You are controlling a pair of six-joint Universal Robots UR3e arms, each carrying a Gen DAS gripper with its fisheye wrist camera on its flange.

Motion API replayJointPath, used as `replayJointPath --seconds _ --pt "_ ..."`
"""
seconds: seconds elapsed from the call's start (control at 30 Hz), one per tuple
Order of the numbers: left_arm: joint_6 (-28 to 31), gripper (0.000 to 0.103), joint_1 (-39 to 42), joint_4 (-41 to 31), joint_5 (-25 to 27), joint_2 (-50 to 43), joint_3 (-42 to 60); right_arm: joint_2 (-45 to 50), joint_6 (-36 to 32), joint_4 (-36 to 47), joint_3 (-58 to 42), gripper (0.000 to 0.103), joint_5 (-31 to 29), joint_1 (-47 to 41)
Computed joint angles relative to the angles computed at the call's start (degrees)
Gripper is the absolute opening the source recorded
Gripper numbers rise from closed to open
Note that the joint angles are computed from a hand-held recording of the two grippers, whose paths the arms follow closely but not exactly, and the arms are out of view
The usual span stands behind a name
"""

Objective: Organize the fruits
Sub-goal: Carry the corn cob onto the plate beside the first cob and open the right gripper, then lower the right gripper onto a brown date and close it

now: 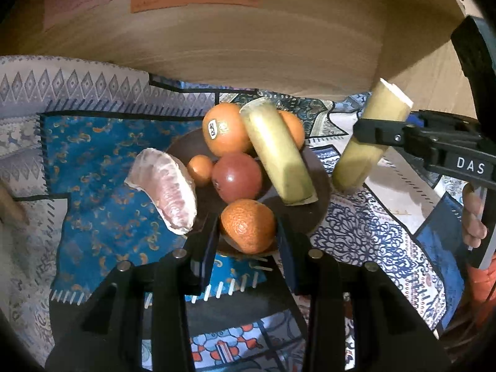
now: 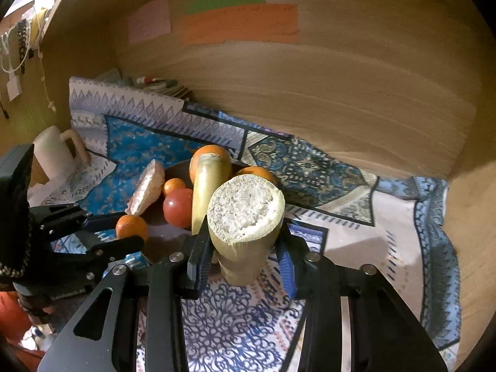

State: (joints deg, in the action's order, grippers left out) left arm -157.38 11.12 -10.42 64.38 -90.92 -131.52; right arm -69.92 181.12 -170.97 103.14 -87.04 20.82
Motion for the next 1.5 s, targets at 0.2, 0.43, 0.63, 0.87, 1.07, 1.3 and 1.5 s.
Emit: replayJointPath --seconds 0.2,0.43,0.63,0.87,1.07,1.3,1.5 --pt "-0.32 0.037 -2.04 2.35 2.4 -4.91 2.31 5.78 -0.88 4.62 -7.43 0.034 0.8 -0.09" --pt "-0.46 0.037 -2.36 2.82 2.72 -8.59 4.99 11.35 -1.61 7.72 -15.39 0.034 -0.88 1.12" --pt "-0.66 0.037 -2.5 1.87 2.44 -11.68 8.27 11.45 -1.75 8.29 -15.79 0.039 -0.56 1.05" --pt "-0.58 0.039 -3.07 -0.46 2.82 -13.91 11.41 8.55 -0.8 4.44 -11.32 0.056 -0.86 0.63" --pt "-1.1 0.053 -1.85 2.51 1.63 -10.58 8.8 5.97 -0.21 2.31 -7.17 0.056 -1.7 1.04" --pt "-0.54 0.055 0.71 2.42 -0.56 -3.0 4.03 2.09 1.21 -1.65 -1.68 0.056 -3.99 2.55" --pt "0.93 0.057 4.63 1.49 -3.46 7.59 -3.18 -1.37 3.52 -5.61 3.82 0.056 -6.13 5.03"
